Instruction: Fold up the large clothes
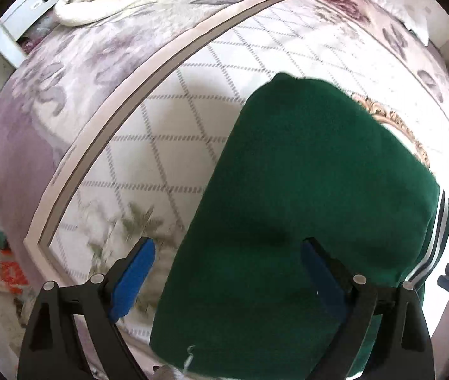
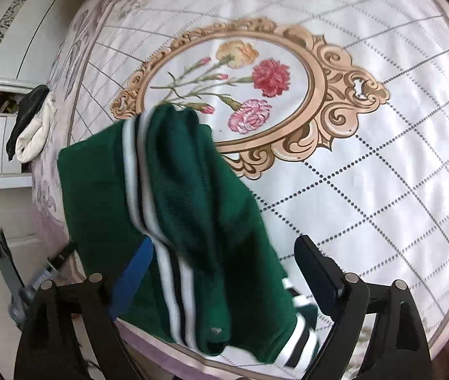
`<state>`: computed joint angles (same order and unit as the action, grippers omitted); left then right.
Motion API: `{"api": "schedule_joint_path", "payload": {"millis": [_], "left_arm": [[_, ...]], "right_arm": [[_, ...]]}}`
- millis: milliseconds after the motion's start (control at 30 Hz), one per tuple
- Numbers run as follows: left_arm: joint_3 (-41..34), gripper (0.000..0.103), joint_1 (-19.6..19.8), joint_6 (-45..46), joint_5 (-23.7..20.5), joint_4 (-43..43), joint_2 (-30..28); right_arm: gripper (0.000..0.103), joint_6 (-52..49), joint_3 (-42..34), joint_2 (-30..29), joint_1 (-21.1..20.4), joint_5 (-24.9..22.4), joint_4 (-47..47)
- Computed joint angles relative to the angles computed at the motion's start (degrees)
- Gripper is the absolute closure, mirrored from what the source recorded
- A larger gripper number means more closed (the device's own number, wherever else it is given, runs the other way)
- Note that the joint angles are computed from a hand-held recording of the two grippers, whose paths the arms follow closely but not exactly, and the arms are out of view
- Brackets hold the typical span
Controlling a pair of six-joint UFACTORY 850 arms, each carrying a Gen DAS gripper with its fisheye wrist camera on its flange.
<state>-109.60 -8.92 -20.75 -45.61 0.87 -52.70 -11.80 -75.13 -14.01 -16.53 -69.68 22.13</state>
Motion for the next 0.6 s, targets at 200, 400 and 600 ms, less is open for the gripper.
{"api": "schedule_joint_path", "payload": {"millis": [200, 400, 600], "left_arm": [[-8.86, 0.008, 2.73, 13.79, -3.01, -14.64, -7.28], [-15.98, 0.004, 4.58, 22.12, -8.01, -25.26, -12.35], [-18.37, 0.000, 5.28, 29.20, -10.74, -32.27, -14.69]], "right_arm": [[0.000, -11.76, 1.11, -7.19, 0.15, 0.71, 10.79], [0.000, -17.17, -0.26, -13.06, 0.39, -7.55, 16.79], [0.000, -15.58, -0.36, -14.33, 1.10, -8.93, 19.62]]}}
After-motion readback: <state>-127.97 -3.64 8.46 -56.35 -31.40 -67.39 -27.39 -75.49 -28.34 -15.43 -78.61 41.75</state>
